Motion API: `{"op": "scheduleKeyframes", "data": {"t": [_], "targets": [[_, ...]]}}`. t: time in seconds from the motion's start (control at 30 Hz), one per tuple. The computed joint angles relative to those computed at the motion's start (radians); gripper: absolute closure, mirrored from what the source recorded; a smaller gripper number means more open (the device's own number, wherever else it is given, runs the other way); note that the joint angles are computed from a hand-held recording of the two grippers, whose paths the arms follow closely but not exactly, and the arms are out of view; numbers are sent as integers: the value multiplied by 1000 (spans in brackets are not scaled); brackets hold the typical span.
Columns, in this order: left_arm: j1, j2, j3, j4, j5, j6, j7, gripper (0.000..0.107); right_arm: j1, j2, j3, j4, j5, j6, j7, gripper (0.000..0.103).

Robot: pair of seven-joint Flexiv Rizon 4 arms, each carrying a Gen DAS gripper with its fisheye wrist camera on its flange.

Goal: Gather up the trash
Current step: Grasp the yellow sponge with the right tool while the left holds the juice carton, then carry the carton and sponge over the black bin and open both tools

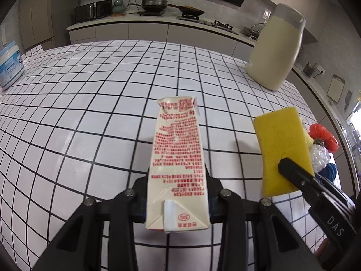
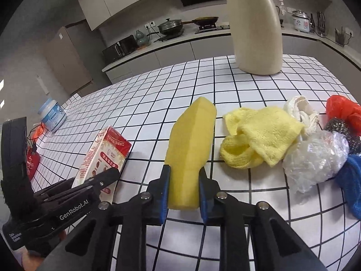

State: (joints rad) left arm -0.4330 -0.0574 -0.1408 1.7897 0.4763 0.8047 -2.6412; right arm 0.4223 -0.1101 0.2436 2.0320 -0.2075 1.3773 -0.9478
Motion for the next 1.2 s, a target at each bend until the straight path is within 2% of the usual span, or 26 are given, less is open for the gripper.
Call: {"op": "scheduleKeyframes", "data": {"t": [0.2,0.33,0.57,0.8,1.03,1.2], "targets": [[-24,-17,-18,-38,9,-5,-7,70,-23,80,-16,68,-61,7,52,79],[-54,-41,-28,-79,27,-24,-27,70,-47,128,-11,103,-31,2,28,79],[-136,-102,-38,-177,60,-100,-86,70,-55,225,-30,152,184,-35,-170,79],[-238,-182,-33,-302,89,-188,-147,70,-50,332,-99,188,385,-112,-385,79],[-339,-269,-10,-424,107,-276,-210,70,-51,422,-192,208,552,-255,-622,79],[-396,-327,11,-501,107,-328,-239,70,-68,448,-234,207,642,-339,-758,79]]}}
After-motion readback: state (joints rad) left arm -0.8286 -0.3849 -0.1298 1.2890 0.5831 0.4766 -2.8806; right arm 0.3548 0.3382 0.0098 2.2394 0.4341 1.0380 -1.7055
